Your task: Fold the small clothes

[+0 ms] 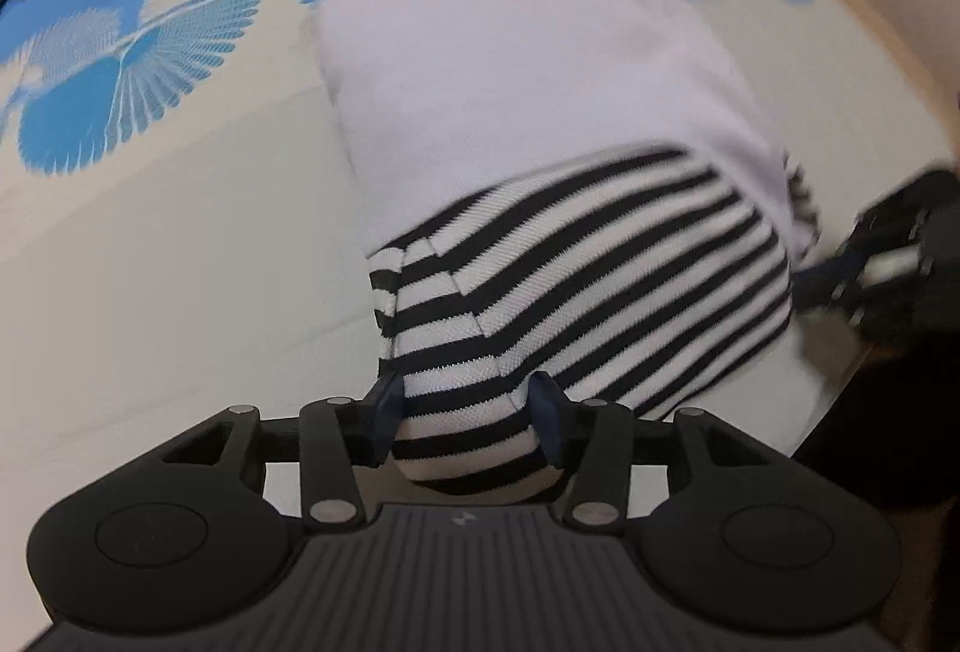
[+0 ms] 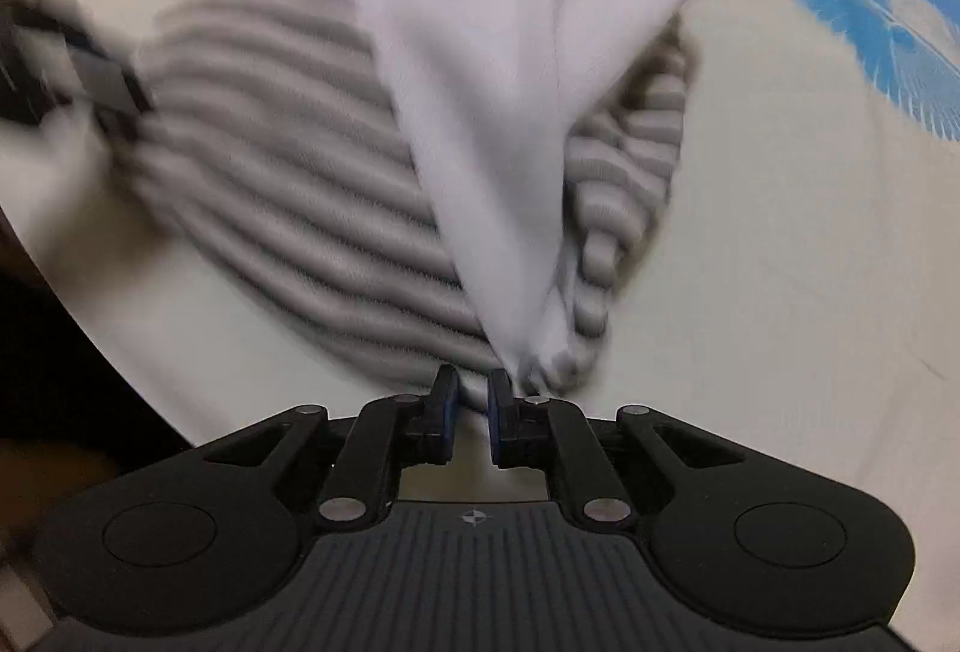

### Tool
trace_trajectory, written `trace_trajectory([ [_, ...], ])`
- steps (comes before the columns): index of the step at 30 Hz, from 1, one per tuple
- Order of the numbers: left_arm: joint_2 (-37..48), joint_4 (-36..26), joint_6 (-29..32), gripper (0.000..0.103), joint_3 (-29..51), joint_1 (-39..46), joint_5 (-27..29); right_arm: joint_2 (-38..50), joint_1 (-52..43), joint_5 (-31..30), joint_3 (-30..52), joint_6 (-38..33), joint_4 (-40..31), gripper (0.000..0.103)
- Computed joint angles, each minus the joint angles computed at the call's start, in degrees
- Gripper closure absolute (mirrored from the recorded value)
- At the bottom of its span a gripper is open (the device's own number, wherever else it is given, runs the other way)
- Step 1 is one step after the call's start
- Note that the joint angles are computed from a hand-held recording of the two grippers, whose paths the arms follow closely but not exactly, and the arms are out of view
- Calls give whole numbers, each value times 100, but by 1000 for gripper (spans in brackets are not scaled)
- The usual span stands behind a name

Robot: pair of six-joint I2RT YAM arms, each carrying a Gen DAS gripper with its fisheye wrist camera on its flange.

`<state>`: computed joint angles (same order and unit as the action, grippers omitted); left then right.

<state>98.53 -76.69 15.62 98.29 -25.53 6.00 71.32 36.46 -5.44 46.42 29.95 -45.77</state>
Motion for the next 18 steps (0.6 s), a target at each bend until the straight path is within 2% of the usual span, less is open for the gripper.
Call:
trace_trajectory([
  [2,-235,239,-85,48,-69,162,144,-355,-170,91,24,71,99,93],
  [4,-403,540,-258,40,-119,411,492,-1072,-554,58,-127,365,264,90],
  [5,-401,710,-483,34,-128,519,567,-1411,-730,29,-233,465,399,89],
  [6,-385,930,-804,33,-160,579,516,-1678,-937,16,-334,536,540,86],
  [7,-354,1111,-1068,33,-194,612,476,-1808,-1120,85,-395,636,694,81],
  [9,-229,1407,-1607,28,-198,657,503,-1683,-1398,334,-445,917,1061,54],
  [10,-140,1550,-1880,27,-184,681,573,-1539,-1488,343,-467,1104,1247,52],
  [13,201,1777,-2520,27,-26,780,898,-704,-1843,-334,-456,1356,1791,53],
  [14,293,1805,-2758,27,12,816,1029,-465,-1909,-449,-388,1320,1751,54],
  [16,481,1832,-3119,26,85,866,1273,88,-1930,-553,-181,1192,1486,74],
  [17,625,1807,-3178,27,185,911,1355,110,-2055,-770,-221,1275,1544,90],
  [18,734,1774,-3244,27,256,895,1372,124,-2091,-810,-270,1443,1661,98],
])
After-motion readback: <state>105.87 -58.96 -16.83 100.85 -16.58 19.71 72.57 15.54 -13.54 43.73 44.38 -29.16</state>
